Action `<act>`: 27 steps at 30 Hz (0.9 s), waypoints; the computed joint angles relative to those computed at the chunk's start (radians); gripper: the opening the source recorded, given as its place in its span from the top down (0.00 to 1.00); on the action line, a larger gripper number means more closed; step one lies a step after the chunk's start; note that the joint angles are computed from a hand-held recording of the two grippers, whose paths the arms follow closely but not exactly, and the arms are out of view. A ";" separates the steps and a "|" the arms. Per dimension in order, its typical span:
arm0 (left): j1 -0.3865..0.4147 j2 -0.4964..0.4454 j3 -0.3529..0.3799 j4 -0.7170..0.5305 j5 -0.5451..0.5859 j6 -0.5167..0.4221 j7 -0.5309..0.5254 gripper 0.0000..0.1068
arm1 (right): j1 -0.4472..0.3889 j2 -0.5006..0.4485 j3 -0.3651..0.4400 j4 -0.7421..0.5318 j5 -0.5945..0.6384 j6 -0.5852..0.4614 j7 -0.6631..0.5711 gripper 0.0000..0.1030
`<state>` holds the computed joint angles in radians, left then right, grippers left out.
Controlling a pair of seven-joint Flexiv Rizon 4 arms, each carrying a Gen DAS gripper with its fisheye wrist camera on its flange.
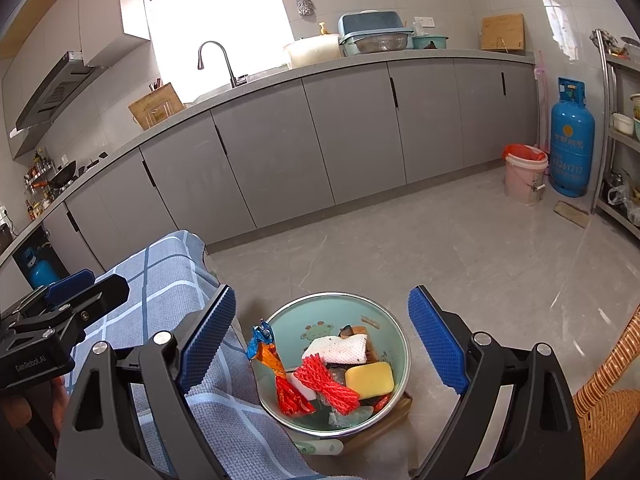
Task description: Collect trash
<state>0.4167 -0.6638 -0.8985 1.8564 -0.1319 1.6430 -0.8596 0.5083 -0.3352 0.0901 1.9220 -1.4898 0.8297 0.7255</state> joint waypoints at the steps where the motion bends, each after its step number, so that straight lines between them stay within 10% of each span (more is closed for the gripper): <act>1: 0.001 0.000 -0.001 0.000 0.000 0.000 0.000 0.11 | 0.001 0.000 0.000 -0.001 0.002 -0.002 -0.003 0.15; 27: -0.019 0.011 0.025 -0.005 -0.001 0.005 -0.004 0.11 | 0.008 -0.007 -0.003 -0.014 0.001 -0.001 -0.006 0.14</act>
<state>0.3978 -0.6531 -0.8730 1.8510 -0.1328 1.6477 -0.8638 0.5160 -0.3421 0.0867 1.9080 -1.4883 0.8292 0.7197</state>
